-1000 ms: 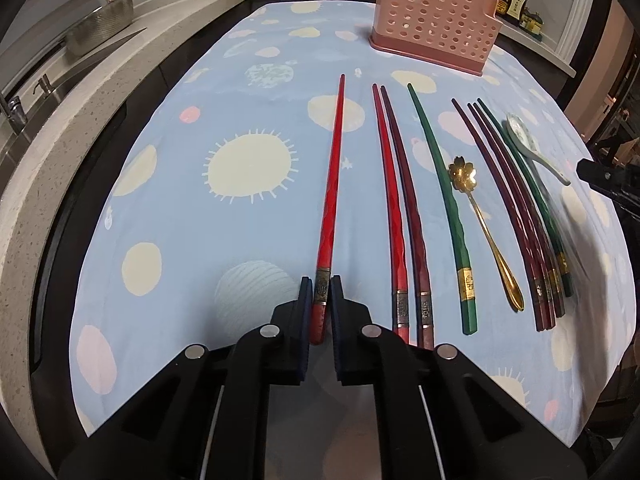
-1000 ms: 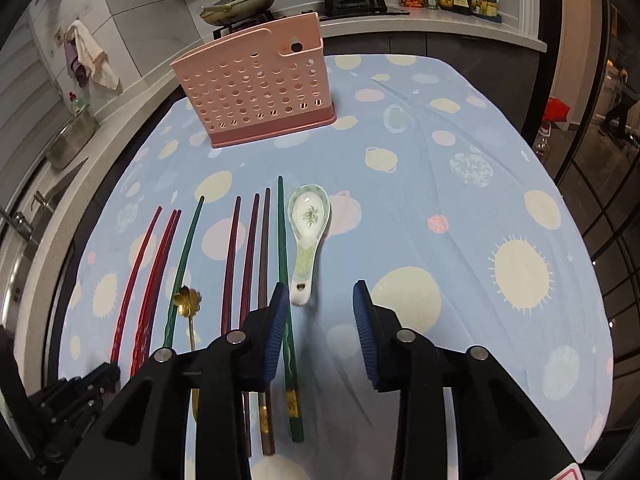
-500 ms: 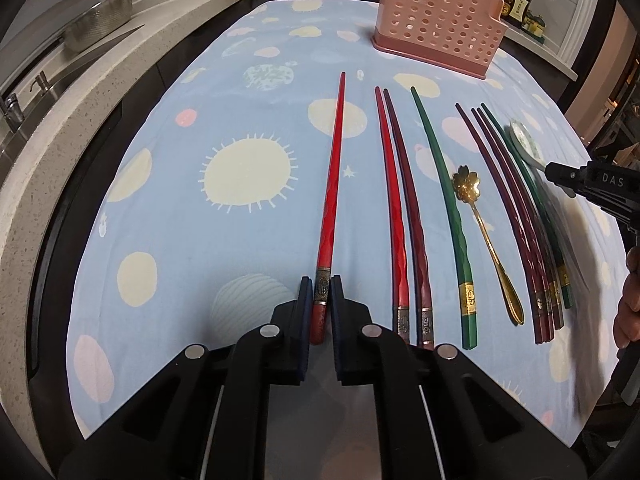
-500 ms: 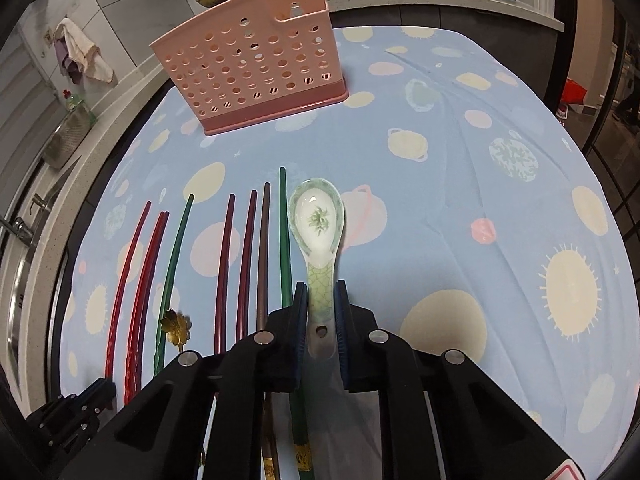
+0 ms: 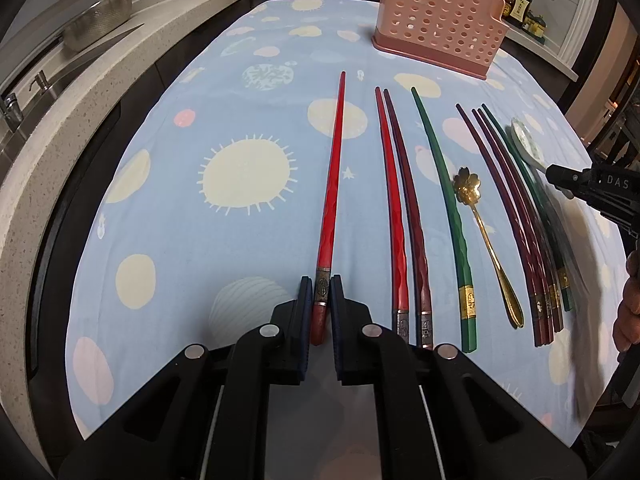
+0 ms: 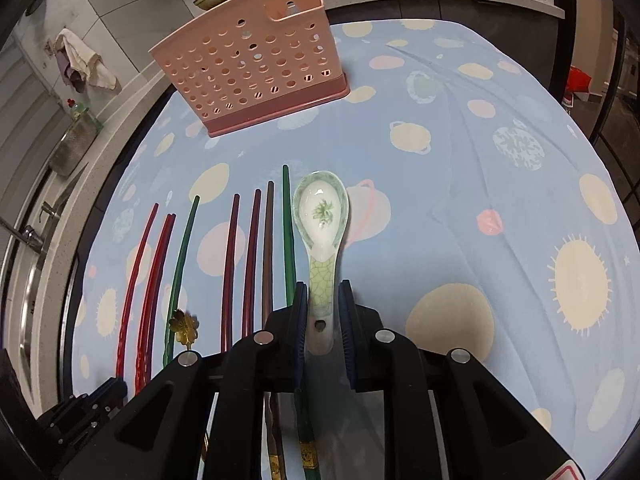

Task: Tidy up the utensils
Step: 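Grasp and lift the white ceramic spoon with the right tool while the left tool holds the chopstick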

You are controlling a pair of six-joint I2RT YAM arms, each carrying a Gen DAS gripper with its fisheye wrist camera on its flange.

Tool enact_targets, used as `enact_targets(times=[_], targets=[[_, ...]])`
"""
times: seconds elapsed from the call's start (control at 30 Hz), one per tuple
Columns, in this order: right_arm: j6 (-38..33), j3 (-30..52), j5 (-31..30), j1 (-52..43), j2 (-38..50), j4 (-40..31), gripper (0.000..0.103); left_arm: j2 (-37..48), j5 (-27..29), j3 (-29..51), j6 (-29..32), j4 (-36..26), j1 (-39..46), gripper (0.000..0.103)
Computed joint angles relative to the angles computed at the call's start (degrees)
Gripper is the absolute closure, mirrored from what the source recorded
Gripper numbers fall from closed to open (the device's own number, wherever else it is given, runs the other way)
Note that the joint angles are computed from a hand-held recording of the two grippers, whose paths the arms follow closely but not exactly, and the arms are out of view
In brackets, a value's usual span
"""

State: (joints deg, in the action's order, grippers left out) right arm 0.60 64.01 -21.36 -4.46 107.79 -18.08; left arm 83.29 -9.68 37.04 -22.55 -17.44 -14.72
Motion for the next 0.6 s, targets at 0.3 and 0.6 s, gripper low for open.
enact_targets(times=[0.3,0.6], targets=[[0.10,2.44,-1.03,-0.40,2.19,-0.82,0.087,0.00,0.33,-0.02,-0.07,0.14,0.14,0.094],[-0.82,-0.37,-1.44,-0.17,2.64,0.88,0.092,-0.21,1.12,-0.46,-0.17,0.76,0.50,0.094]])
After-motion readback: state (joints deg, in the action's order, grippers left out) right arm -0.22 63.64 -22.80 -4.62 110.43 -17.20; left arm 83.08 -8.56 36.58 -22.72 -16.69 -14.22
